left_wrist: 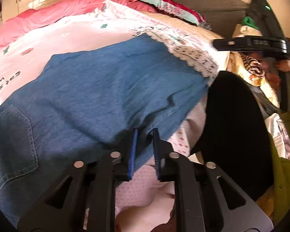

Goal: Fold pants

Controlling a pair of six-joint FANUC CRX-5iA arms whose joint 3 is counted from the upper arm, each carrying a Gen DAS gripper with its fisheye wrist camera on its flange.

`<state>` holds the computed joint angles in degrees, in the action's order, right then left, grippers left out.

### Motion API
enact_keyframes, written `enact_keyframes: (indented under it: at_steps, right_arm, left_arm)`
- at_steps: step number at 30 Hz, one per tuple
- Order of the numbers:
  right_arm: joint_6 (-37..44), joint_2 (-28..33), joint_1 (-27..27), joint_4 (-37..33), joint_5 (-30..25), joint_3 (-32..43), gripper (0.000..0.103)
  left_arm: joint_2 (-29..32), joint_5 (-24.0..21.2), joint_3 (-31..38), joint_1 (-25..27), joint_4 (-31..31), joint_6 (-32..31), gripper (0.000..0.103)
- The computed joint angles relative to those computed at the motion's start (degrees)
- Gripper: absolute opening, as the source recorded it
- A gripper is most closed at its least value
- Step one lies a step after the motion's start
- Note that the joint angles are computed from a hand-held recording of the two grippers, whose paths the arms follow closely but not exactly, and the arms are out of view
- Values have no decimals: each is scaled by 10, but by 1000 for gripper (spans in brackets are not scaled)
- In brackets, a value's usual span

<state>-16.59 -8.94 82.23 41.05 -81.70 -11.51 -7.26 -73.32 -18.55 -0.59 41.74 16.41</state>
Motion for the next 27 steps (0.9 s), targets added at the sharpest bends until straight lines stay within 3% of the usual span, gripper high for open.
enact_keyframes:
  at_steps: [2,4,7,10,14,20,21,22,23,24,25,27]
  right_arm:
    - [59,14,-31,-13,66,5,45]
    - [106,35,-56,-50,81,26,45]
    - [119,44,-65,-83,67,35,45]
    - [158,36,-36,-50,73,21,45]
    - [285,70,-7,-63,34,58,45]
    - [370,110,-27,-82,20,85,42]
    - [386,115,-35,-94,19,90,35]
    - [400,120,-44,-105,18,96,21]
    - [411,122,-50,-115,18,99,14]
    - [419,118,-54,-127,27,97,6]
    - [420,111,-54,-131,36,93,5]
    - [414,90,-50,-133,49,82,4]
  left_arm:
    - [-1,-12,-1,3,5,-1,11]
    - [-3,-23,-3,10,8,4,13]
    - [-13,-34,-9,28,17,9,15]
    - [-27,-32,-18,47,27,3,24]
    - [-36,-1,-19,34,14,0,26]
    - [-42,38,-14,1,-23,7,34]
    - [-42,46,-12,-5,-29,10,34]
    - [-39,57,-9,-13,-38,22,34]
    - [-34,62,-6,-19,-43,32,33]
    - [-30,62,-4,-21,-45,37,20]
    - [-20,51,2,-22,-44,41,0]
    - [-12,31,10,-18,-43,48,0]
